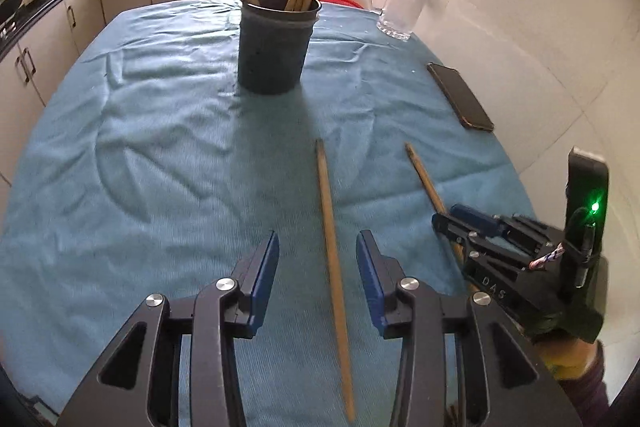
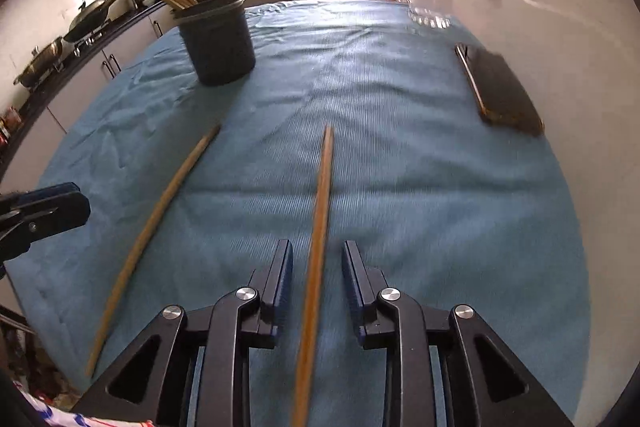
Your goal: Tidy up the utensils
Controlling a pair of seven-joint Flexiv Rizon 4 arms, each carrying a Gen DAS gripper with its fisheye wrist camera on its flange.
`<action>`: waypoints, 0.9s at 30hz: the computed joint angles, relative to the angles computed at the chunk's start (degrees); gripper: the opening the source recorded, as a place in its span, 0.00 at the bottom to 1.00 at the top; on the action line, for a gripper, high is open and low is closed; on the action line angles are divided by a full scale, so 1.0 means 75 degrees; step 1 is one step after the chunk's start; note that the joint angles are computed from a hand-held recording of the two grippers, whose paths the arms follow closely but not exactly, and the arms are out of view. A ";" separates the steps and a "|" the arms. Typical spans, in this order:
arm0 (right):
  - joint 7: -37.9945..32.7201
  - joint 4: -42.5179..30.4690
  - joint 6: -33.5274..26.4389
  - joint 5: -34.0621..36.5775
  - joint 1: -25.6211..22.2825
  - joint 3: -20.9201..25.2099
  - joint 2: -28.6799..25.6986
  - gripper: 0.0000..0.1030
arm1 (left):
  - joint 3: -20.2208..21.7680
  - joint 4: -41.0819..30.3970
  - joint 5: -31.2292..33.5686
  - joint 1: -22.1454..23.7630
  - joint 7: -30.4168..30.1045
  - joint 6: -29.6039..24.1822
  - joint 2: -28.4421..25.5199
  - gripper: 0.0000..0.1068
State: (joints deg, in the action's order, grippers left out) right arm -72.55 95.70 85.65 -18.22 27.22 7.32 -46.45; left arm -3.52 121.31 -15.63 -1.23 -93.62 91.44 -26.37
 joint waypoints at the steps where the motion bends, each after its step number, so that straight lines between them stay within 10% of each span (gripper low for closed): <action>1: -0.0067 -0.0303 -0.0268 -0.0020 -0.0105 0.0142 -0.0137 0.21 | 0.0119 -0.0220 0.0033 -0.0064 0.0028 -0.0163 -0.0141 0.36; 13: -0.0709 -0.2480 -0.1864 0.0533 -0.0321 0.0619 -0.1084 0.11 | 0.0844 -0.2683 0.0413 -0.0483 -0.0004 -0.1859 -0.1730 0.27; 27: -0.0819 -0.2347 -0.1134 0.1089 -0.0422 0.0794 -0.0926 0.07 | 0.0426 -0.1997 0.0331 -0.0101 -0.0116 -0.0730 -0.1364 0.06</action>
